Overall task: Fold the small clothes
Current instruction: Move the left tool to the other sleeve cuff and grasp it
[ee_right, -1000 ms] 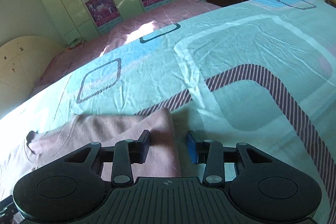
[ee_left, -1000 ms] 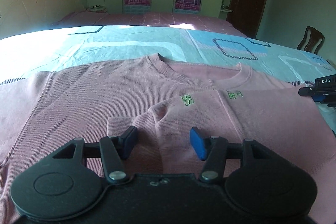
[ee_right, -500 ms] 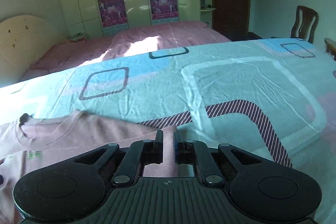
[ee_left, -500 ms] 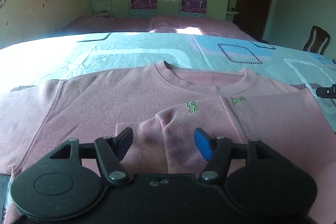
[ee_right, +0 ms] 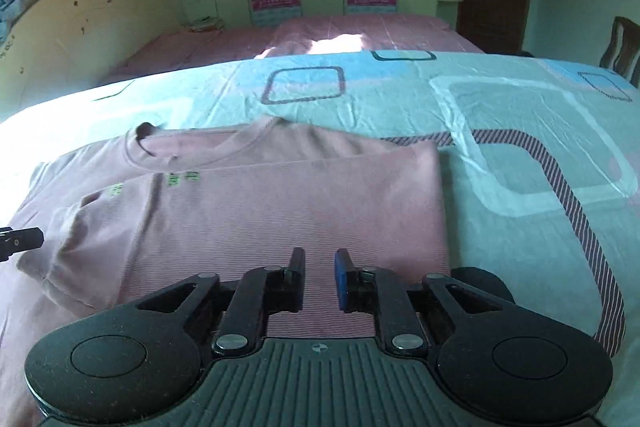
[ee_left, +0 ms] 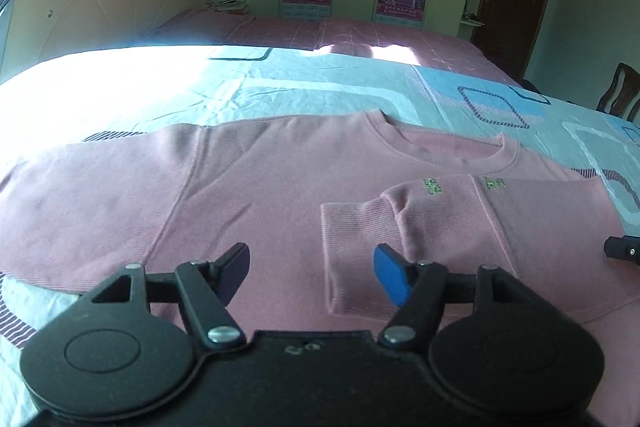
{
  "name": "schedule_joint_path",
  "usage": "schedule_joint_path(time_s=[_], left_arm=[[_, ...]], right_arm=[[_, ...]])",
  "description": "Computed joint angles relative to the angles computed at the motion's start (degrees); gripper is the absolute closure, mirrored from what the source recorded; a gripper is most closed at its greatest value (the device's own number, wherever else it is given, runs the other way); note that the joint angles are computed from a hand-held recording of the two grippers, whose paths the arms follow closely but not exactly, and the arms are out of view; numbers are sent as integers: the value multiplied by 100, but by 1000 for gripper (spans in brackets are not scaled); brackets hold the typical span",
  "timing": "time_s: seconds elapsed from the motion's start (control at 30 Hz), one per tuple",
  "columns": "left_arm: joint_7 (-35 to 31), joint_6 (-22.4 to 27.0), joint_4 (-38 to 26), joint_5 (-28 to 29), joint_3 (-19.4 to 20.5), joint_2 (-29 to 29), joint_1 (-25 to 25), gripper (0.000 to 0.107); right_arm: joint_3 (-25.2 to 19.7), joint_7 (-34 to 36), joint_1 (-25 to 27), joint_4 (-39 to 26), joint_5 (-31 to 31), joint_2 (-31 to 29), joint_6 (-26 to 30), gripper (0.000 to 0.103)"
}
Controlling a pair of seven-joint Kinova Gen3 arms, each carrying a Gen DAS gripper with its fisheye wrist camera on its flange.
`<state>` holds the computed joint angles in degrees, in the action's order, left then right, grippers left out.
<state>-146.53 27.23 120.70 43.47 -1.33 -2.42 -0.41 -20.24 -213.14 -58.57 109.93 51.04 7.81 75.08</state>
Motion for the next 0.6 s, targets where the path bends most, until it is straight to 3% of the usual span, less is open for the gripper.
schedule_joint_path(time_s=[0.1,0.3,0.6], left_arm=[[-102,512,-139,5,-392,-70,-388,39],[-370,896,-443,-2,-879,78,-1230,39],[-197,1040,-1237,11,-891,823,-2466,39]], right_arm=[[-7,21,-226,-443,328,338,114,45],[320,483,-436,-1298,549,904,-229,45],[997,1462,-540,-2587,314,1725,-727,45]])
